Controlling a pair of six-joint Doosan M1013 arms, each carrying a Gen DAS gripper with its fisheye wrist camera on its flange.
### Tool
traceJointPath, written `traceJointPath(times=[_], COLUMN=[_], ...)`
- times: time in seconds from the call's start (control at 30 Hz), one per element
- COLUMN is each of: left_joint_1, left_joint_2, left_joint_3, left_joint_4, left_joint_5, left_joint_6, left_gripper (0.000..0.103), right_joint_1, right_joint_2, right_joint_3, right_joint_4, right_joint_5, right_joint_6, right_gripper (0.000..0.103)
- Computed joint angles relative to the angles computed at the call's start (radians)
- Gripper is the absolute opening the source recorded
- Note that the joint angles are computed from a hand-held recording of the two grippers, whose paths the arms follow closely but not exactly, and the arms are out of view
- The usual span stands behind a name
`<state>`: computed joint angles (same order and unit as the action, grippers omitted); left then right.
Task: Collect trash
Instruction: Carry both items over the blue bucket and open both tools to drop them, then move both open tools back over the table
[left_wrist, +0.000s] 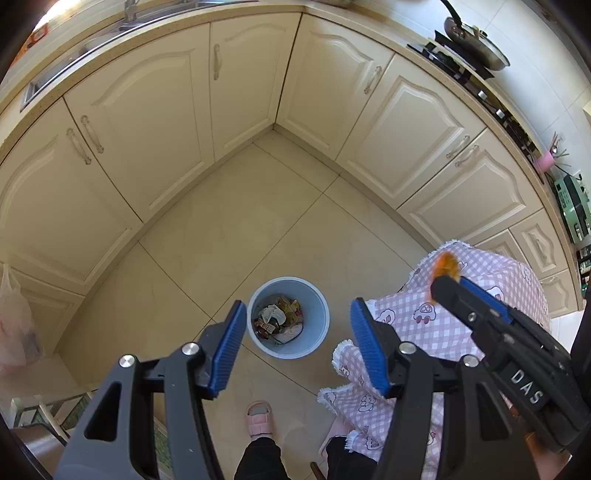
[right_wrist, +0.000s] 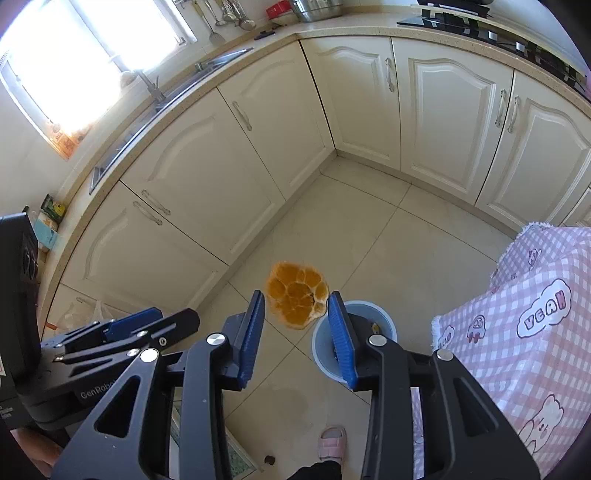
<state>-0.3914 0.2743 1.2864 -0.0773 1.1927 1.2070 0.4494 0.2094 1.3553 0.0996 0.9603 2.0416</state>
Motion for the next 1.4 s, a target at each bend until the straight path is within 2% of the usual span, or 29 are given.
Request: traceJointPath(times=[0.23,0.37,0.57,0.77,0.9,1.03,1.23,1.4], left_joint_1=[-0.008,-0.028,-0.086,-0.171,-0.239,-0.317,-0.437,-0.506], left_joint_2=[-0.007,-0.005,0.007,0.04,0.075,0.129,0.239,0.333], left_joint_3=[0.002,-0.005,-0.029,-0.073,-0.117,-0.187,-0.33,-0.457], left_joint_4=[0.012,0.02,0.04,0.042,0.021,-0.006,-0.068,-0.106], left_joint_5=[-0.003,0.002,0.008,0.019,0.029,0.052,0.087,0.126], left_joint_6=[-0.011,-0.016,-0.027,-0.038,-0.035,-0.02,0.016,0.022], left_gripper=[0.058,0.058,0.06,0.06,0.061,0.061,0.061,0.061], right_joint_1=[-0.007,-0.022,-0.06,-0.127,-0.2,-0.297,-0.469,-0.623], right_joint_2=[-0.018,-0.044,-0.092,-0.171,-0.241,-0.324,-0.433,-0.492], right_joint_3=[0.017,0.049,0.106,0.194,0.267,0.344,0.43,0.475], right_joint_4=[-0.001,0.001,0.004,0.001,-0.005,-0.014,-0.033,-0.024], right_joint_5=[-0.024,-0.032,-0.043,-0.055,-0.051,-0.031,0.023,0.065], right_joint_6=[-0.008,-0.005,0.01,0.03,0.04,0.048,0.032,-0.027], right_gripper=[0.039,0.04,0.041,0.041,0.042,0.043,0.044,0.044])
